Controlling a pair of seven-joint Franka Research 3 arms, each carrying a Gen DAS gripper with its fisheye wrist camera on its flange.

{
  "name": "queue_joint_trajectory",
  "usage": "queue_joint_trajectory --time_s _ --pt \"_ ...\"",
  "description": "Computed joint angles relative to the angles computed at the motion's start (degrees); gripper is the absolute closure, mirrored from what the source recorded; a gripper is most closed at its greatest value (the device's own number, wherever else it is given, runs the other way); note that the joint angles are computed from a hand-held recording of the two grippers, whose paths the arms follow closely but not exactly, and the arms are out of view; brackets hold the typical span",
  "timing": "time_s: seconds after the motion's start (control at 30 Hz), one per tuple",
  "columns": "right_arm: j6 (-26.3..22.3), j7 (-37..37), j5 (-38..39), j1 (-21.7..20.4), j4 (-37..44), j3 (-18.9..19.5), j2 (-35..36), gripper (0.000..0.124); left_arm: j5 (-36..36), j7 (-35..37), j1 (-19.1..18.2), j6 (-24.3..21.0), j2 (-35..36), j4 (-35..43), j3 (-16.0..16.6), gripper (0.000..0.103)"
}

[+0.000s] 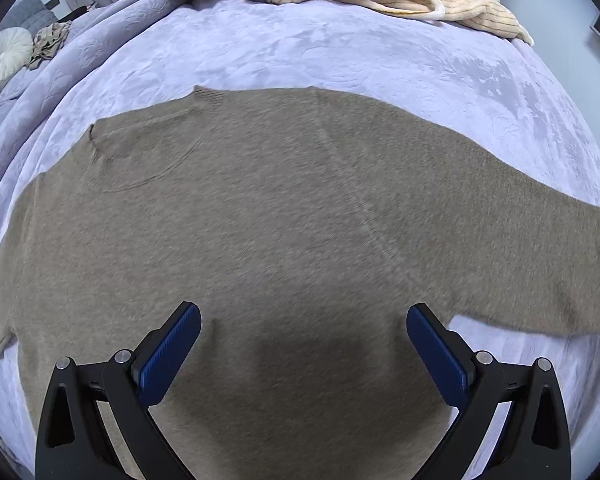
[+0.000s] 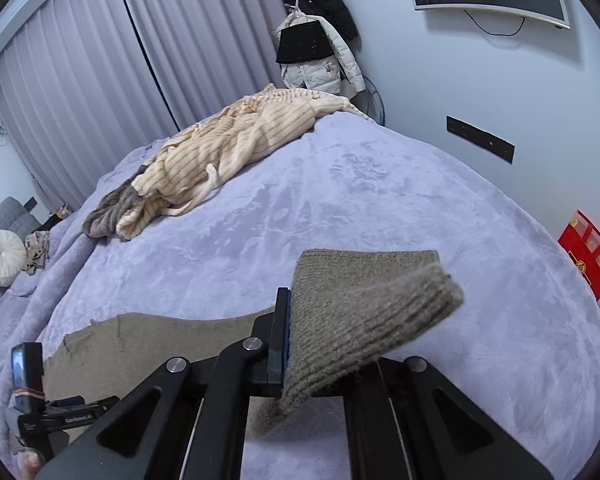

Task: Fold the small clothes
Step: 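Lift the cuff with the right tool and carry it across the sweater body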

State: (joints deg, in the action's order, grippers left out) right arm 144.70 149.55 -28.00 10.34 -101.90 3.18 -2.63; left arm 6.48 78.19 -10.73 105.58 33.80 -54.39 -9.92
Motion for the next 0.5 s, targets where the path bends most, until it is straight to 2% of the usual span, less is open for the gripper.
queue_joint_trajectory --time_s 0.27,0.5 --pt "-6.76 -0.96 -1.35 6.19 14.92 1.01 8.19 0.118 -2.18 2.6 4.48 6.4 -9.69 -14.2 -0.11 0.0" --pt "-13.32 -3.56 -0.51 14.06 31.74 -0.98 18.99 0.118 -4.11 4.95 7.21 8.28 -12.4 -17.31 0.23 0.0"
